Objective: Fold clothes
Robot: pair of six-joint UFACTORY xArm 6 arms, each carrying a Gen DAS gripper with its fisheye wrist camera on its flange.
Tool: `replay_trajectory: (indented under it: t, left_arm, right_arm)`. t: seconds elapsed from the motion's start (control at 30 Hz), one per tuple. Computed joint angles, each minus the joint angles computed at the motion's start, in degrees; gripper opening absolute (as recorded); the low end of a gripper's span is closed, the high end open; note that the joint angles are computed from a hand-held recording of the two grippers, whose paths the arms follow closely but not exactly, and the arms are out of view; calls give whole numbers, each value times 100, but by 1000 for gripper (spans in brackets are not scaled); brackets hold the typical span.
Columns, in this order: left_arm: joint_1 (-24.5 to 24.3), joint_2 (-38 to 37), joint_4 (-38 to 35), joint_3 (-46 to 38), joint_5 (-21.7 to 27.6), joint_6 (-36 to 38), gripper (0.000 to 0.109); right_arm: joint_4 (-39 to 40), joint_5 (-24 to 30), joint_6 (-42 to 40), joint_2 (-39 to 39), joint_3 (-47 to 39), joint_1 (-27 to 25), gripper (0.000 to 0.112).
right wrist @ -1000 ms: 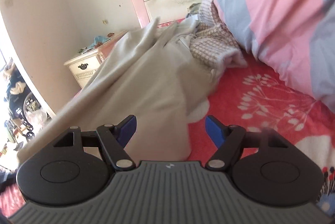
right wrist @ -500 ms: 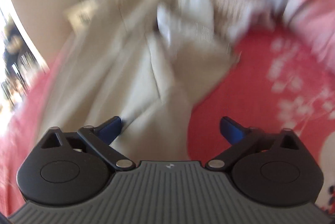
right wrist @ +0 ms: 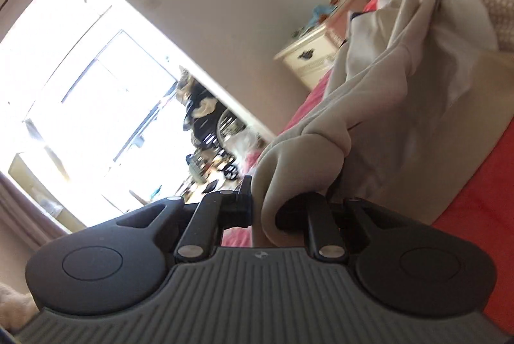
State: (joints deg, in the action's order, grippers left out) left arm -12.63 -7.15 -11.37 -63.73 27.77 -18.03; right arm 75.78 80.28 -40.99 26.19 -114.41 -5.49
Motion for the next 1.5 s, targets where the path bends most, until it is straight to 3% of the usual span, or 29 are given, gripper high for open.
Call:
replay_trajectory:
  t: [0.17,0.27,0.33,0.4,0.43,0.47,0.53,0.6,0.67,0.73,0.8,0.9,0.93,0.97,1.07,1.17,1.23,1.3,1.4,1.47,1.5]
  left_arm:
    - [-435,-907,-1006,425,-248,1273,11]
    - [-611,-1791,-2199,667,374,2458,10]
    - [-768,-2416,-2606,889,1016,3005,11]
    - [-622,-2980,-2994,980,2184,3384,13]
    - [-517,-3233,-3132,1077,2784,3488,20]
    - [-369,-3398,-3085,1110,3384,3475,29]
    - [-117,-3661,-2487,1163,4250,3252,36]
    - [185,-3762,-1766,1098,4808,2956,36]
    - [618,-3630,-1344,811,5257,2720,38]
    - [876,-3586,-979,607,5137,2341,46]
    - [927,-3577,-769,523,4629,1994,57]
    - [647,-3279,-581,407,3574,1945,69]
    - [478,-3174,-444,378,3276,1885,72]
    - [300,-3032,-357,384,2990,1863,73]
    - [-210,-2603,-33,358,2400,1626,73]
    - [-787,-1733,29,308,1645,1670,74]
    - [-1123,-961,239,-67,1353,1882,79]
    - [-1465,-471,801,-324,1087,1810,84]
    - [-1906,564,2524,-1018,981,1077,83]
    - [-2045,1080,3322,-1410,1196,614,50]
    - [-2046,1214,3374,-1490,1211,413,42]
  right_arm:
    - [834,827,50,-681,888,-414,11]
    - [1256,1704,12,-1150,1190,-863,11]
    - [1359,2552,-27,-1381,1212,-1174,11]
    - [1361,3540,-79,-1558,1120,-1461,11]
    - [1273,4049,-117,-1616,1109,-1543,11]
    - [1176,4528,-164,-1675,1099,-1610,11]
    - [694,5051,-382,-1927,1363,-1652,12]
    - [0,5205,-679,-2242,1758,-1603,14]
    - [-978,4625,-945,-2538,2258,-1279,15]
    - [-1659,4274,-1140,-2856,2840,-1018,18]
    - [-2294,3953,-1343,-3213,3288,-700,25]
    - [-3373,3885,-2056,-3553,3235,-298,32]
    - [-3524,4052,-2311,-3430,2934,-326,36]
    - [-3657,4224,-2555,-3291,2611,-366,48]
    - [-3391,5046,-2665,-2339,1073,-920,69]
    - [-2466,5253,-1930,-1379,-240,-1644,87]
    - [-1989,4581,-1199,-1178,-284,-1980,89]
    - [-1679,3383,-301,-1266,224,-2077,90]
    - [-1508,1922,970,-1390,947,-1959,90]
    - [-1524,1182,1334,-1527,1435,-1809,90]
    - [-1517,954,1481,-1555,1585,-1753,89]
